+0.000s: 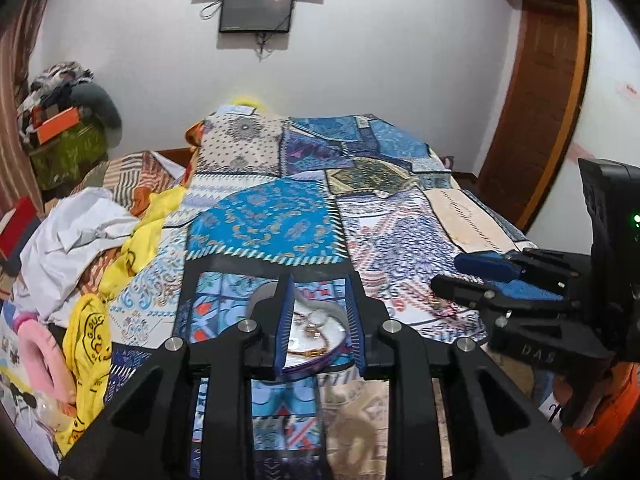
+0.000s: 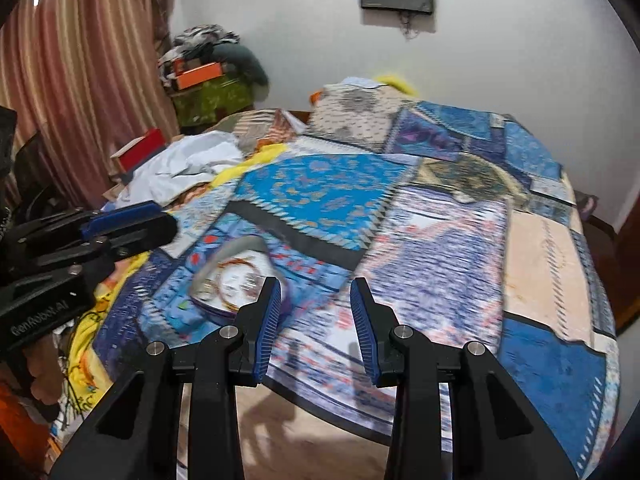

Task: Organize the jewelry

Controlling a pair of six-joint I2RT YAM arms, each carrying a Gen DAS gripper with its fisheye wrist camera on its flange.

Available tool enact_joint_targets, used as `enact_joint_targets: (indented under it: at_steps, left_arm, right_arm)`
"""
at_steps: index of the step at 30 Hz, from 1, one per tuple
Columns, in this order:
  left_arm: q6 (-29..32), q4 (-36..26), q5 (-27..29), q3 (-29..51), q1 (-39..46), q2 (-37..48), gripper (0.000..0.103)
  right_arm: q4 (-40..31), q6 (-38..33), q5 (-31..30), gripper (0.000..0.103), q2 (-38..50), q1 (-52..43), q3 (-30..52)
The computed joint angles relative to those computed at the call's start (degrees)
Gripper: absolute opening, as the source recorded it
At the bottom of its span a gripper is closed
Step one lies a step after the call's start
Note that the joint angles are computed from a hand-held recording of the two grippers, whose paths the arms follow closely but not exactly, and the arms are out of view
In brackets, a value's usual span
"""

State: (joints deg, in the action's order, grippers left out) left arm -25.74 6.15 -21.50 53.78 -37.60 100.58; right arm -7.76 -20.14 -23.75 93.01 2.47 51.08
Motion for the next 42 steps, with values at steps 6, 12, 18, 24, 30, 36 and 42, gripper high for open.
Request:
enact_joint_targets:
  at_steps: [6,12,18,24,30,36,42]
  left_arm:
    - [-0.17,-2.73,1.10,7.10,-2.00,5.61,0.030]
    - [0.07,-6.31,3.63,15.97,-3.25,13.04,0.031]
    - [0.58,-9.62,6.19,23.19,-4.24,19.19,0.031]
    - [0.90,-12.43,8.73,28.91,-4.57,24.56,0.031]
    - [1.24,-13.50,11.22,32.98,-4.58,28.35,0.031]
    - [1.70,-14.77,11.97,36.50,-4.59,31.30,0.015]
    - [2.10,-13.94,10.96,36.35,-4.91,31.50,0.007]
  right_arm:
    - [-1.07,-1.94,-1.51,0.033,1.34,-8.94,1.23]
    - [-1.85,-3.52,-2.87,0.033,2.12,-15.58,2.17]
    - [-2.35,-4.06,-4.06,0.033,3.66,-19.09,3.21]
    - [-2.48,-4.39,-4.91,0.033,5.96,-19.89,4.01]
    - [-2.86,-4.94,-5.34,0.033,8.12,-20.11,5.18]
    - [-3.43,-5.20,-5.55,0.033,9.30,-20.09,5.98]
    - [-3.99,-5.50,-5.89,0.033,9.57,-20.13,6.38]
